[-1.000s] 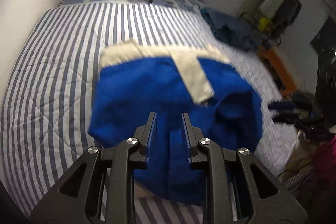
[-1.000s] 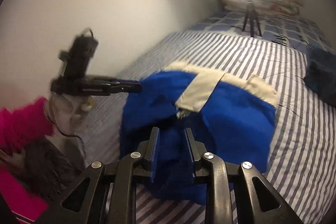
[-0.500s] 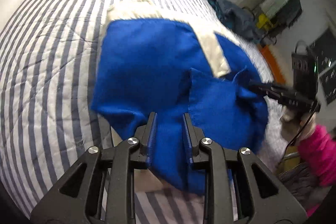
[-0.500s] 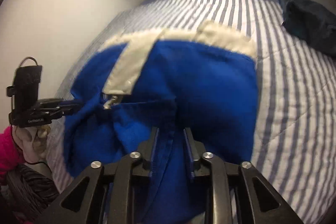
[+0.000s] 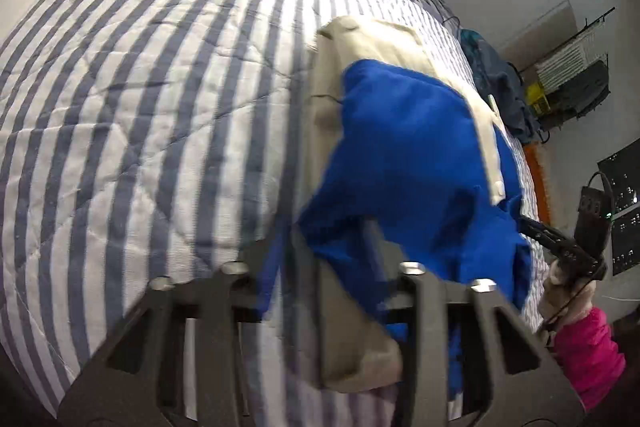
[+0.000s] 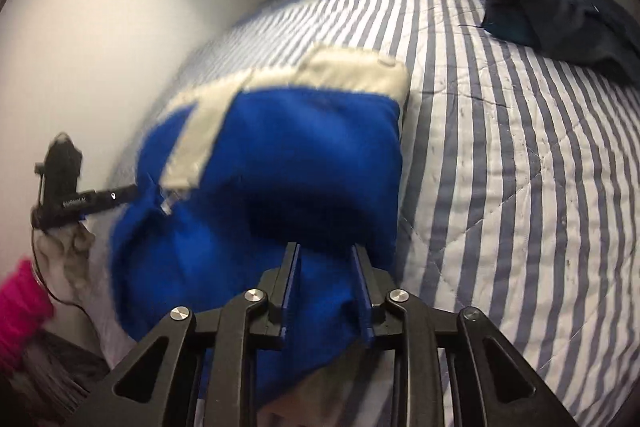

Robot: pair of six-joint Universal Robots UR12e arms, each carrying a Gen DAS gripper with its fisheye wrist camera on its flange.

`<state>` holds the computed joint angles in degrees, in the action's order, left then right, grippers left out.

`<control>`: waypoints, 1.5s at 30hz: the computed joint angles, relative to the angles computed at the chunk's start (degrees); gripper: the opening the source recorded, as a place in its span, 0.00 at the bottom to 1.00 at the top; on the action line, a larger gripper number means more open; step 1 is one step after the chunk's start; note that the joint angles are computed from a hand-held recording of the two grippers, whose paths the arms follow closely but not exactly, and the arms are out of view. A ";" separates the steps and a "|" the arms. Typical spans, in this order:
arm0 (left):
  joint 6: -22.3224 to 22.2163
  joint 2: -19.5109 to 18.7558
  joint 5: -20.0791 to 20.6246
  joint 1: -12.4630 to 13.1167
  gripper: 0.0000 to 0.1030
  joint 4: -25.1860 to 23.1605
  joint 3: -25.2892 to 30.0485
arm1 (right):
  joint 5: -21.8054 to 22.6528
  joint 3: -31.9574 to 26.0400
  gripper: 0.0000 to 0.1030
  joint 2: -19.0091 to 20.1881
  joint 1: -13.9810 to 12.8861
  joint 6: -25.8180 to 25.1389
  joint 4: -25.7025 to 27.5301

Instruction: Fold large clothes

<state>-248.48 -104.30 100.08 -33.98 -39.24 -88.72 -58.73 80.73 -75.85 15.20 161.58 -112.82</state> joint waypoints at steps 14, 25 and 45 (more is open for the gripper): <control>-15.87 4.55 -7.32 3.54 0.63 25.71 -11.90 | 10.55 1.62 0.76 0.25 -4.56 7.36 -1.42; -13.19 1.20 -14.50 4.71 0.63 27.02 -9.75 | 21.42 1.57 0.75 3.02 -5.93 7.85 4.33; 1.42 -3.01 -4.64 1.67 0.33 5.08 4.23 | 10.04 -3.70 0.30 4.56 0.87 7.86 -0.03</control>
<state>-247.06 -107.32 95.44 -32.31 -34.16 -84.49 -48.69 77.03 -71.29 16.07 169.43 -112.85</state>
